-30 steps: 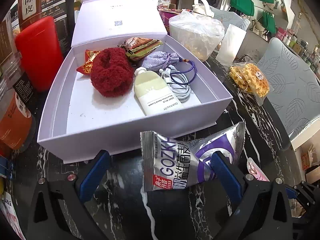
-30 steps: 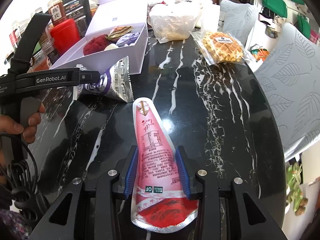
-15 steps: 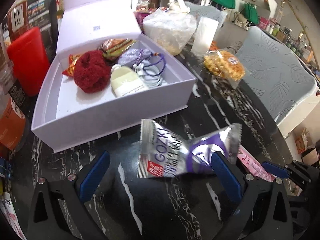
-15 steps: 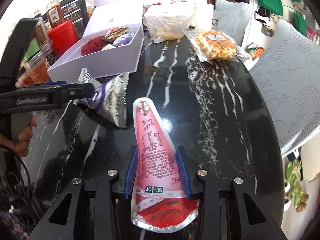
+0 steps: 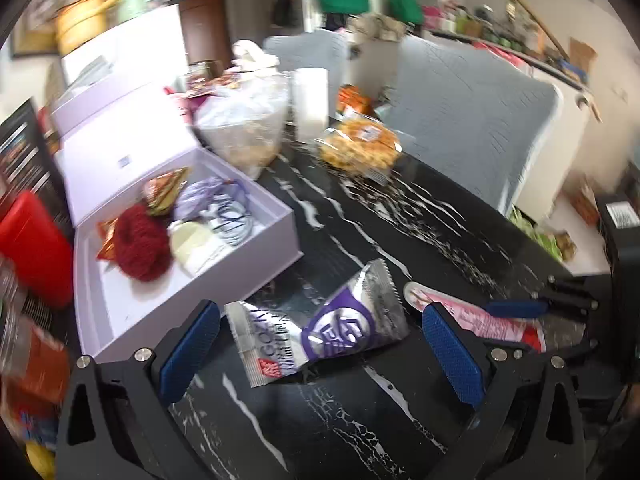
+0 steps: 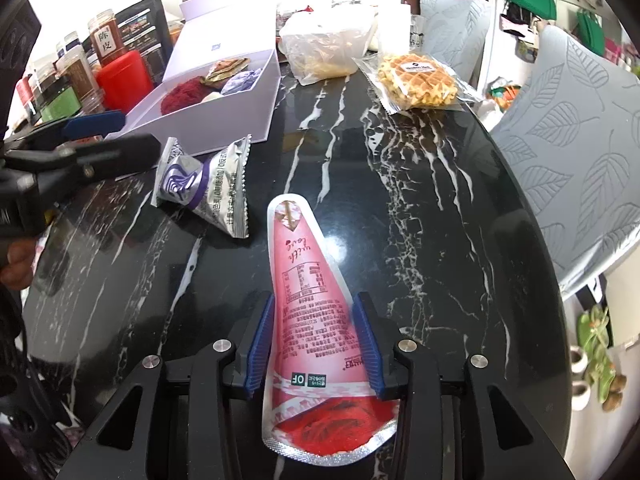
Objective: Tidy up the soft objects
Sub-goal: 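Close the left gripper on the silver-purple GOZK bag while the right gripper holds the pouch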
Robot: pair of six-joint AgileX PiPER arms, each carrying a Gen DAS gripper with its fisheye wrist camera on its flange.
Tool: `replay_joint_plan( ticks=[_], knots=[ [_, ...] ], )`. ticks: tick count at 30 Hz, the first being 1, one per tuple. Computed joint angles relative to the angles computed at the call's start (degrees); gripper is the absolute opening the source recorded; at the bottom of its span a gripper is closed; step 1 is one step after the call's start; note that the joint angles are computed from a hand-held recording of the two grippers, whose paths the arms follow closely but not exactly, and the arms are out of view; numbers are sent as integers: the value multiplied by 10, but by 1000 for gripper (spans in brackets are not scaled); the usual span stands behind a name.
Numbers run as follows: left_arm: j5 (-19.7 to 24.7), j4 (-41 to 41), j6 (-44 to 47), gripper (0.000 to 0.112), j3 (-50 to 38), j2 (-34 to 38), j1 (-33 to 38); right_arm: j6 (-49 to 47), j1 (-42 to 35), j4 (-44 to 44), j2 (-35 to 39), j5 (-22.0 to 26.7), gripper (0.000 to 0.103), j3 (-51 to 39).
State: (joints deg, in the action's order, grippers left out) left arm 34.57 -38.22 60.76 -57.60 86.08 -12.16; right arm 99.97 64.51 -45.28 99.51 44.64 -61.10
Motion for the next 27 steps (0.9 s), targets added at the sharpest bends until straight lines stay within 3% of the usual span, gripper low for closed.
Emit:
replay_joint_plan(
  ticks=[9,14,20,24,27],
  knots=[
    [24,-16,116,103,-30,66,-3,-1,-2,22,-3,20,40,-5],
    [-10,8,212,103,-21,75,-27,-2,-8,26,-2,21,40,-9],
    [38,63,158,102,-68,132,-35,-5,-11,28,0,20,40,-11],
    [56,19,185,94,-51,130,-16,-5,-10,28,-1,19,40,-9],
    [68,-7,189,81,-38,125,2,-17,-13,34,1,18,42,-13]
  ],
)
